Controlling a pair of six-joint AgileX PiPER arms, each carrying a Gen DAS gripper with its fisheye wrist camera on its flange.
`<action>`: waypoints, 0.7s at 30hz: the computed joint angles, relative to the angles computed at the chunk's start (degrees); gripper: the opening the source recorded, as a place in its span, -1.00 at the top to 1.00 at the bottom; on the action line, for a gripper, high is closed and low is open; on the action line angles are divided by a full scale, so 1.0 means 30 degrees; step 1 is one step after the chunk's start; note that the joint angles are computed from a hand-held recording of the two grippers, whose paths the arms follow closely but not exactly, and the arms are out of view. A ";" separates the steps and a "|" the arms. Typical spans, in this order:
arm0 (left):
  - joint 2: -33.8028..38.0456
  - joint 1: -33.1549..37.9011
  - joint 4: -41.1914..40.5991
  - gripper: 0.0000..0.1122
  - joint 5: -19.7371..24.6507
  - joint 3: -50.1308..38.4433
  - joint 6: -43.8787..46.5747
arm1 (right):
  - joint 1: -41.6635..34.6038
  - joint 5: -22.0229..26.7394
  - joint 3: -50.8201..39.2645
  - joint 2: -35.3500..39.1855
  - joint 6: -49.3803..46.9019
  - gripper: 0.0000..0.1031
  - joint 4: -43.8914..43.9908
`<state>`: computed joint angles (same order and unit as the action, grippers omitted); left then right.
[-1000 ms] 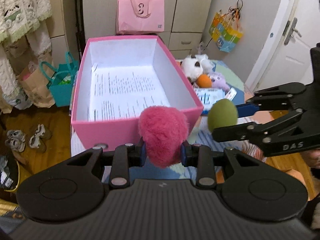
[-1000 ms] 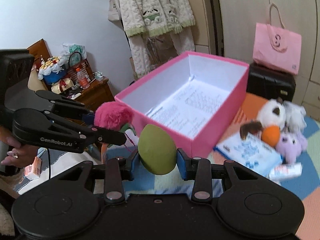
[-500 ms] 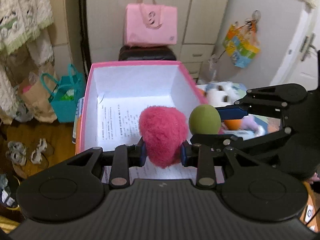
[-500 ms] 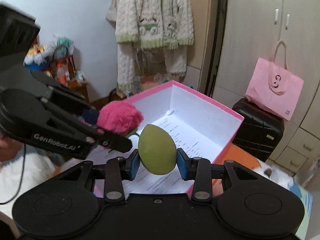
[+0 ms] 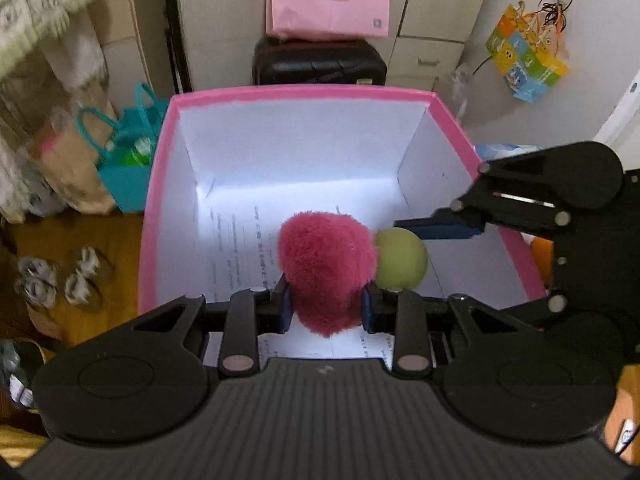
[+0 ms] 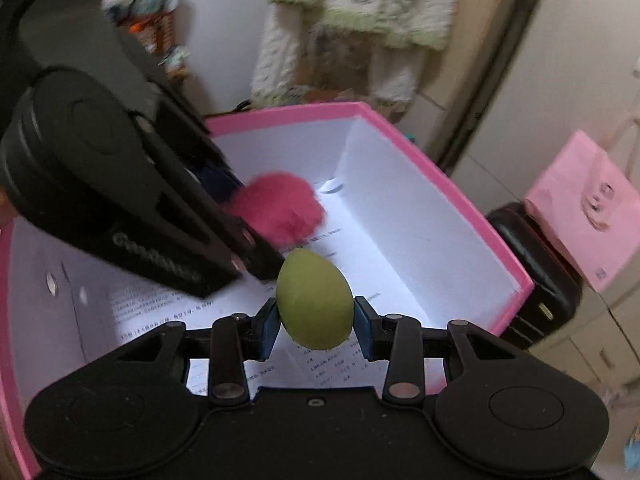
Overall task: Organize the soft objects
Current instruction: 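Open the left tool over the box while the right tool releases the green sponge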
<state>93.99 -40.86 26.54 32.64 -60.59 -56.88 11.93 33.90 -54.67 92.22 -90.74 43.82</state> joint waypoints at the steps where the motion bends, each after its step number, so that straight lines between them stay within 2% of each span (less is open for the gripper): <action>1: 0.0119 0.0092 -0.0044 0.46 -0.0004 -0.0027 0.0083 | 0.0160 -0.0228 -0.0143 0.0217 0.0044 0.15 -0.0237; 4: 0.0479 0.0237 -0.0602 0.46 0.0488 -0.0419 0.0679 | 0.0429 0.0253 -0.1369 0.1204 0.1501 0.15 -0.1716; 10: 0.1339 0.0779 -0.1724 0.40 0.0827 -0.1118 0.1937 | 0.0695 0.0885 -0.2582 0.2262 0.2424 0.14 -0.3086; 14: 0.1351 0.0983 -0.2394 0.36 0.0590 -0.0879 0.2360 | 0.0097 0.1500 -0.2558 0.2174 0.2322 -0.03 -0.2598; 17: 0.1144 0.0468 -0.1233 0.21 0.0832 -0.0844 0.1370 | -0.0218 0.1696 -0.2457 0.2092 0.2131 -0.24 -0.2113; 19: 0.0817 0.0144 -0.0496 0.16 0.0917 -0.0705 0.0754 | -0.0151 0.1461 -0.2216 0.1845 0.1925 -0.24 -0.1775; 21: 0.0157 -0.0029 -0.0340 0.03 0.0897 -0.0329 0.0355 | -0.0201 0.1364 -0.1872 0.1485 0.1591 -0.31 -0.1341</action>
<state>94.46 -40.95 25.52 35.33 -61.58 -55.81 11.32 37.99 -60.28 96.67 -85.97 39.80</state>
